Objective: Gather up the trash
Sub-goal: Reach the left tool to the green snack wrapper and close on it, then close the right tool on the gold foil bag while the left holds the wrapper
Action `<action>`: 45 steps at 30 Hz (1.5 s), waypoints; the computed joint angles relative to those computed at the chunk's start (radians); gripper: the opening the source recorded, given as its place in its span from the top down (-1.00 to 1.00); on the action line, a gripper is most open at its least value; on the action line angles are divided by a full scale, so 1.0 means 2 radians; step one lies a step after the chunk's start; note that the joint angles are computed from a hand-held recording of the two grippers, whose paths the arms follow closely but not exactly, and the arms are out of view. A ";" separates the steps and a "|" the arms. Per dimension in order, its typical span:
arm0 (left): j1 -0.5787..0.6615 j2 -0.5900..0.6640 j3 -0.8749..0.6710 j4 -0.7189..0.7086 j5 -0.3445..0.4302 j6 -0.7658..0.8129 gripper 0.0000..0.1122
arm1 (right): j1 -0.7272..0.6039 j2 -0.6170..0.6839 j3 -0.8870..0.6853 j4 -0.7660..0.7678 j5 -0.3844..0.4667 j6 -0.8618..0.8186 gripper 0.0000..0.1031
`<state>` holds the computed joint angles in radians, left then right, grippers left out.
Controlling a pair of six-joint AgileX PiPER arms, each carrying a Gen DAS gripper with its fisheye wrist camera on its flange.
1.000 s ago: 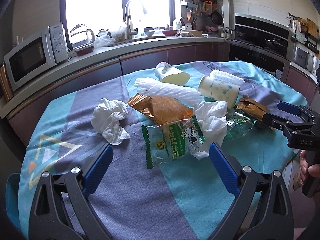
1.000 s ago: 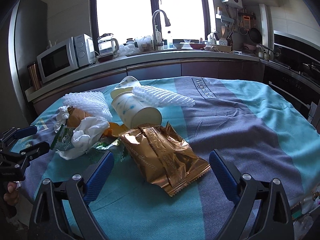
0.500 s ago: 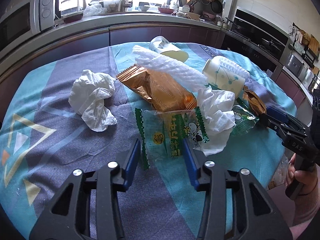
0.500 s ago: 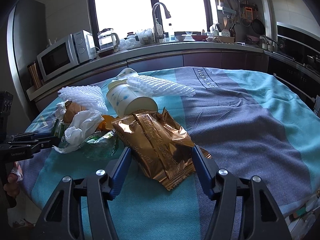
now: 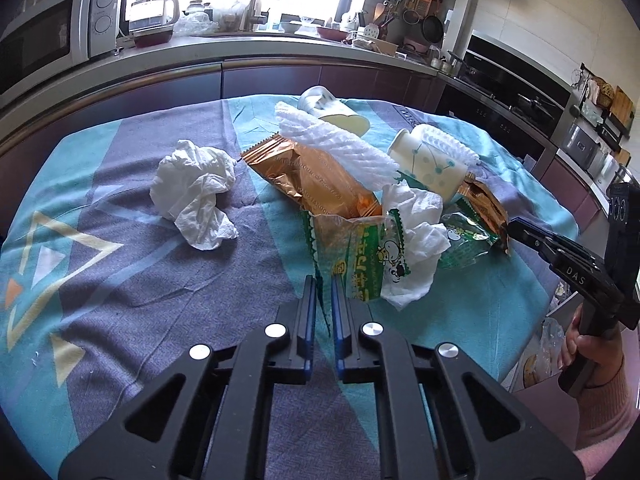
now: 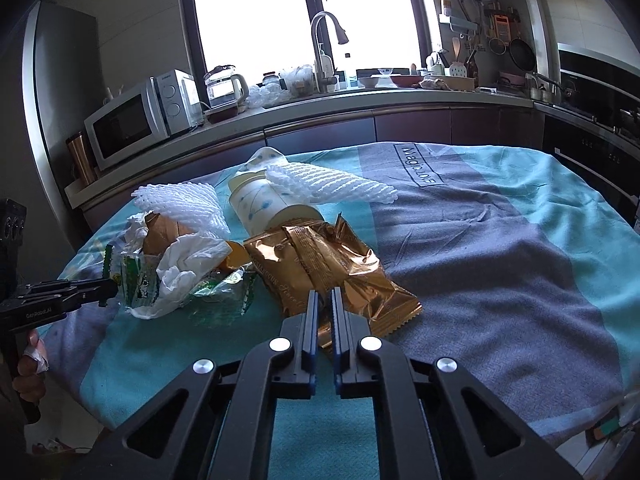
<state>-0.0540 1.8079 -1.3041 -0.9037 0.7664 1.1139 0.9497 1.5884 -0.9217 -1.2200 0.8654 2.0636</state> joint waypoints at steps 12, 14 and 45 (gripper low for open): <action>0.050 -0.027 0.022 -0.043 0.028 0.037 0.89 | 0.000 0.002 -0.014 0.007 0.026 -0.013 -0.29; 0.055 -0.027 0.021 -0.044 0.031 0.038 0.89 | -0.003 0.007 -0.022 0.018 0.023 -0.037 -0.30; 0.128 -0.050 0.046 -0.088 0.067 0.090 0.89 | 0.054 0.032 -0.116 0.014 0.102 -0.139 0.94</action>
